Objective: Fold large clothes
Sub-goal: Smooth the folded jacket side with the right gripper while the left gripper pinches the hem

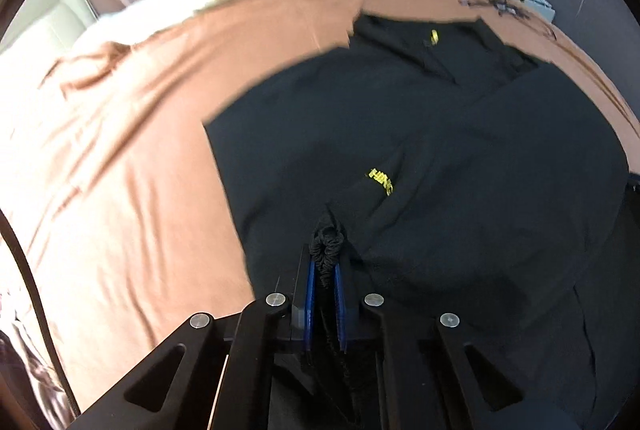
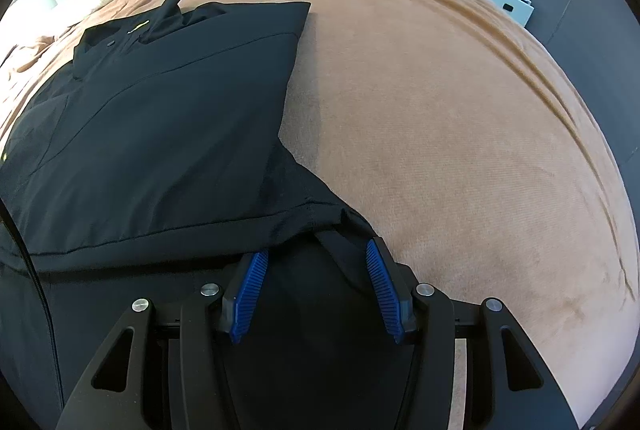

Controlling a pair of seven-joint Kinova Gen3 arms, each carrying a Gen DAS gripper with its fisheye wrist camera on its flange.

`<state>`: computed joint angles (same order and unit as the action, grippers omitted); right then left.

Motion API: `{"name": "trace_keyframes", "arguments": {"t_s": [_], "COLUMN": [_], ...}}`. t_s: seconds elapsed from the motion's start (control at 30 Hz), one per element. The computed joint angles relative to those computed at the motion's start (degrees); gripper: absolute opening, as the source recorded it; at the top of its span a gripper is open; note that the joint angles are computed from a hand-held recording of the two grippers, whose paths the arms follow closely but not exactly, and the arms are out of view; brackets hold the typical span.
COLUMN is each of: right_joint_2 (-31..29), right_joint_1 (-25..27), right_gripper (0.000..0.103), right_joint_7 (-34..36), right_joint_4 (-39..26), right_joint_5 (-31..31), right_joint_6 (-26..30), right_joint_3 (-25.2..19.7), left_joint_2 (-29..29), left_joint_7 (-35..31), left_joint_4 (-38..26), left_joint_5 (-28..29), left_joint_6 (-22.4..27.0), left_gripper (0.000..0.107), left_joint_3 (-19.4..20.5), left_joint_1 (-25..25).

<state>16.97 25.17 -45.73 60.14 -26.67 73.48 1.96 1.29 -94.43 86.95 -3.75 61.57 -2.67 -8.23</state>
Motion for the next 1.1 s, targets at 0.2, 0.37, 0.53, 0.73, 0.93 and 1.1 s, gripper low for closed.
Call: {"name": "trace_keyframes", "arguments": {"t_s": [0.2,0.37,0.53,0.73,0.93,1.1], "right_joint_2": [1.3,2.2,3.5,3.8,2.4,0.0], "right_joint_1": [-0.2,0.7,2.4,3.9,9.6,13.2], "right_gripper": [0.049,0.049,0.049,0.049,0.049,0.069], "right_joint_7": [-1.8,-1.3,-0.3,-1.5,2.7,8.1], "right_joint_4": [-2.5,-3.8,-4.6,-5.2,-4.2,-1.8], "right_joint_5": [0.3,-0.4,-1.6,-1.9,-8.0,-12.0], "right_joint_6": [1.9,3.4,4.9,6.3,11.1,14.2], "right_joint_3": [-0.1,-0.7,-1.1,-0.8,-1.2,-0.1], "left_joint_2": [1.3,4.9,7.2,5.6,-3.1,-11.2], "left_joint_7": [3.1,3.9,2.1,-0.1,-2.7,-2.5], "left_joint_4": [-1.6,-2.9,-2.0,-2.5,1.8,5.0], "left_joint_5": [-2.7,-2.9,1.1,6.4,8.7,9.9], "left_joint_6": [-2.6,-2.1,-0.6,3.6,4.0,7.9], "left_gripper": [0.009,0.009,0.01,0.03,0.073,0.074], "left_joint_3": [-0.1,-0.4,-0.8,-1.4,-3.0,-5.1], "left_joint_1": [0.0,-0.4,-2.3,-4.9,-6.4,-6.7]}}
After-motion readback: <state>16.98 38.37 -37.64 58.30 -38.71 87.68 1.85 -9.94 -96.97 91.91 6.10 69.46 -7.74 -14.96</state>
